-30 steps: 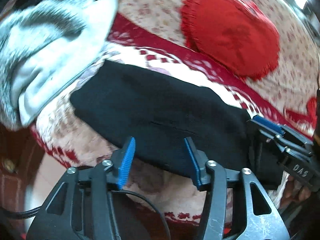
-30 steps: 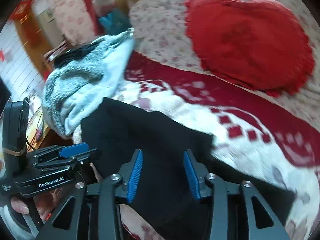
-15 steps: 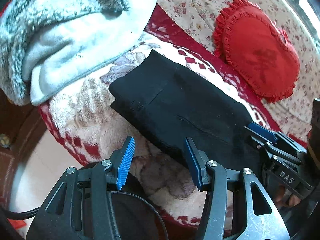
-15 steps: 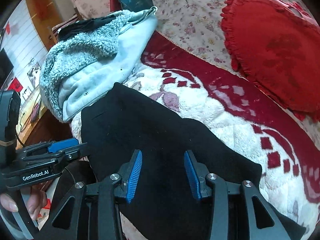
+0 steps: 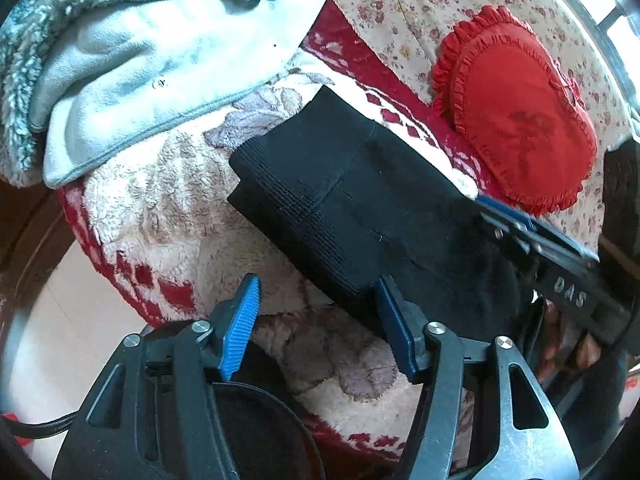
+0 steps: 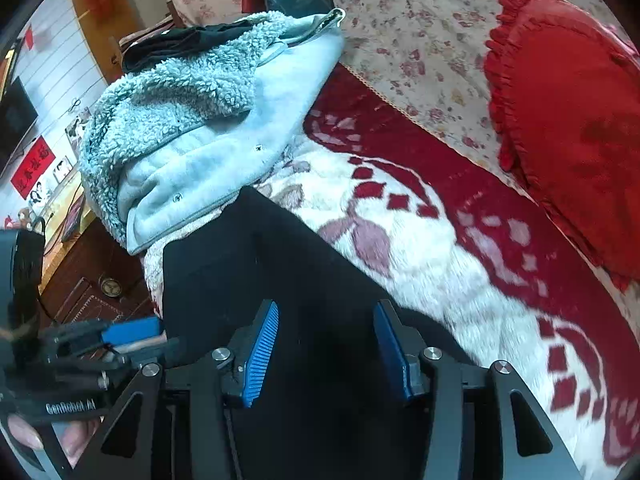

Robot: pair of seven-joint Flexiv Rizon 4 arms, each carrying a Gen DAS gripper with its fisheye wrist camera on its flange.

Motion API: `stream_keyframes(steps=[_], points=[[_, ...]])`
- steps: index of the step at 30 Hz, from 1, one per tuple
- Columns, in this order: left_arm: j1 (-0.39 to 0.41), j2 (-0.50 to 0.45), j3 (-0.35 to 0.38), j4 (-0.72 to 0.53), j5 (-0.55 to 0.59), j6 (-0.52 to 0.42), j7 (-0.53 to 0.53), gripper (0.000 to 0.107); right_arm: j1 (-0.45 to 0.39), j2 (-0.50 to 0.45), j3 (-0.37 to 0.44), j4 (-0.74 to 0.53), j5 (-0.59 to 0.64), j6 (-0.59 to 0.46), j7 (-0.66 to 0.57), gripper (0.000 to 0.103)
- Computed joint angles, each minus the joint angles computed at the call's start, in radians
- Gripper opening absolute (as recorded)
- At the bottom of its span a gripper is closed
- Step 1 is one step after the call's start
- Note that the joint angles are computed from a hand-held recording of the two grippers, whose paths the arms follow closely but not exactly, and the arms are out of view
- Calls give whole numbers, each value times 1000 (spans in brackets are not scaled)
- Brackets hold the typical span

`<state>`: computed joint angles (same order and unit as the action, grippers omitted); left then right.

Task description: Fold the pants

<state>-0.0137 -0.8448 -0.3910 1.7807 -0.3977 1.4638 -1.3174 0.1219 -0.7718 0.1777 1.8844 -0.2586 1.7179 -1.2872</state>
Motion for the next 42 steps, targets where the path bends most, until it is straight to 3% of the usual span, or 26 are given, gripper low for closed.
stream_keyframes(steps=[12, 15, 19, 21, 23, 25, 26, 28, 31, 35, 38, 42], points=[[17, -63, -17, -79, -27, -54, 24, 73, -126, -160, 231, -292, -27, -243, -197, 49], [15, -77, -25, -96, -39, -47, 30, 78, -132, -214, 274, -382, -8, -339, -256, 55], [5, -97, -31, -106, -39, -2, 29, 83, -192, -295, 398, -478, 72, -403, -350, 55], [-4, -98, -24, -104, -27, 21, 24, 82, -198, -308, 414, -486, 113, -381, -368, 53], [-3, -101, -28, -103, -14, 41, 23, 78, -187, -295, 399, -470, 139, -358, -384, 44], [-8, -97, -21, -104, 5, 55, 21, 53, -164, -259, 364, -446, 153, -372, -390, 35], [6, -99, -40, -106, 15, 52, 34, 45, -148, -241, 341, -431, 160, -359, -392, 29], [19, -91, -58, -100, 26, 53, 46, 35, -126, -203, 311, -394, 184, -320, -401, 22], [24, -72, -71, -76, 55, 99, 60, 29, -151, -171, 344, -358, 237, -263, -439, 17], [105, -46, -186, -7, 116, 173, 91, 26, -250, -100, 460, -252, 285, -154, -493, 15], [188, -37, -317, 52, 209, 232, 127, 26, -378, -51, 576, -132, 283, -39, -522, 15], [211, -35, -400, 89, 334, 238, 176, 26, -597, -18, 735, 57, 272, 129, -516, 15]])
